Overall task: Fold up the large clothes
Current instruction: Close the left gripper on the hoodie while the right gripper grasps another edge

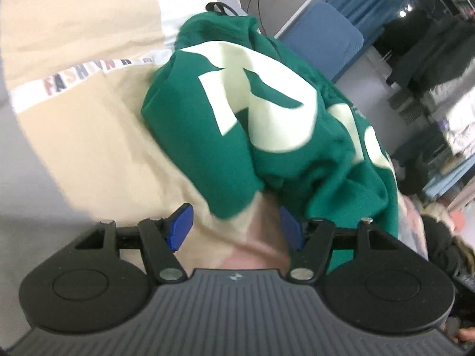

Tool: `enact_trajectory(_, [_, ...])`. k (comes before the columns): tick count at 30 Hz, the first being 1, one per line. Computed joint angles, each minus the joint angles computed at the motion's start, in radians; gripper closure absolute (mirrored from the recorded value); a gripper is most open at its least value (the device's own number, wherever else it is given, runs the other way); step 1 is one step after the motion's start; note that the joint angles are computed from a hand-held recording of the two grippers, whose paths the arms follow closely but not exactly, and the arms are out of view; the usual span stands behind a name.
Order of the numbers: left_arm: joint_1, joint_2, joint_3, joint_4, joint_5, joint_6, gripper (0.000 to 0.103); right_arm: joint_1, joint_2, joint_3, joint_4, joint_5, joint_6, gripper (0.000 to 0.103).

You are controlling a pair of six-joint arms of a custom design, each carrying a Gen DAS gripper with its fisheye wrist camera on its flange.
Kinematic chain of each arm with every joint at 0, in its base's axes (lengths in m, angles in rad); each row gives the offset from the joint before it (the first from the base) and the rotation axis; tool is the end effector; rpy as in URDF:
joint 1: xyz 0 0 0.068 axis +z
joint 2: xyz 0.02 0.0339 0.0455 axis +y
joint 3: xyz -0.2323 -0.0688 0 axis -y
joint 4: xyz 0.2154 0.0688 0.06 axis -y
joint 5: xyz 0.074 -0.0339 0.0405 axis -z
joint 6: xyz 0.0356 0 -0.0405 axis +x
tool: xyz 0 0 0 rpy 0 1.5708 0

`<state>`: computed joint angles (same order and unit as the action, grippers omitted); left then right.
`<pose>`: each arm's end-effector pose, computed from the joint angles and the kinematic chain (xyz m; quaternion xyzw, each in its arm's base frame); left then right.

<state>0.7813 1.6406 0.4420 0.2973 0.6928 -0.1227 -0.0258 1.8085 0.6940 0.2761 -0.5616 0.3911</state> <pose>0.1817 0.1482 0.0869 -0.2877 0.8479 -0.2035 0.3961 0.2935 0.0114 0.0949 0.0886 0.8982 0.3169 0.2913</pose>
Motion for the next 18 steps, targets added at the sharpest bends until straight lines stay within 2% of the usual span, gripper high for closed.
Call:
enact_trajectory(2, [-0.007,0.112,0.021,0.135,0.012,-0.069,0.034,-0.015,0.111,0.042,0.085,-0.034,0.055,0.041])
enact_trajectory(6, [-0.061,0.283,0.116,0.240,-0.025,-0.116,0.033,-0.019,0.234,0.147,0.091,-0.046,0.068,0.041])
enact_trajectory(8, [-0.089,0.328,0.129,0.312,-0.045,-0.135,0.034,-0.021,0.264,0.161,0.158,-0.076,0.093,0.040])
enact_trajectory(10, [-0.123,0.342,0.144,0.327,-0.081,-0.102,0.034,-0.015,0.287,0.164,0.221,-0.106,0.121,0.041])
enact_trajectory(12, [-0.150,0.341,0.169,0.303,-0.123,-0.071,0.037,0.002,0.303,0.186,0.205,-0.108,0.106,0.043])
enact_trajectory(13, [-0.161,0.329,0.165,0.308,-0.148,-0.067,0.047,0.007,0.315,0.199,0.200,-0.119,0.102,0.051])
enact_trajectory(14, [-0.168,0.313,0.155,0.317,-0.163,-0.069,0.071,0.010,0.327,0.216,0.186,-0.136,0.091,0.058])
enact_trajectory(15, [-0.163,0.307,0.148,0.329,-0.151,-0.061,0.075,0.019,0.333,0.232,0.160,-0.136,0.058,0.075])
enact_trajectory(16, [-0.162,0.289,0.149,0.315,-0.157,-0.062,0.081,0.030,0.322,0.231,0.144,-0.105,0.016,0.087])
enact_trajectory(18, [-0.145,0.260,0.142,0.315,-0.156,-0.081,0.086,0.038,0.292,0.207,0.162,-0.081,-0.036,0.090])
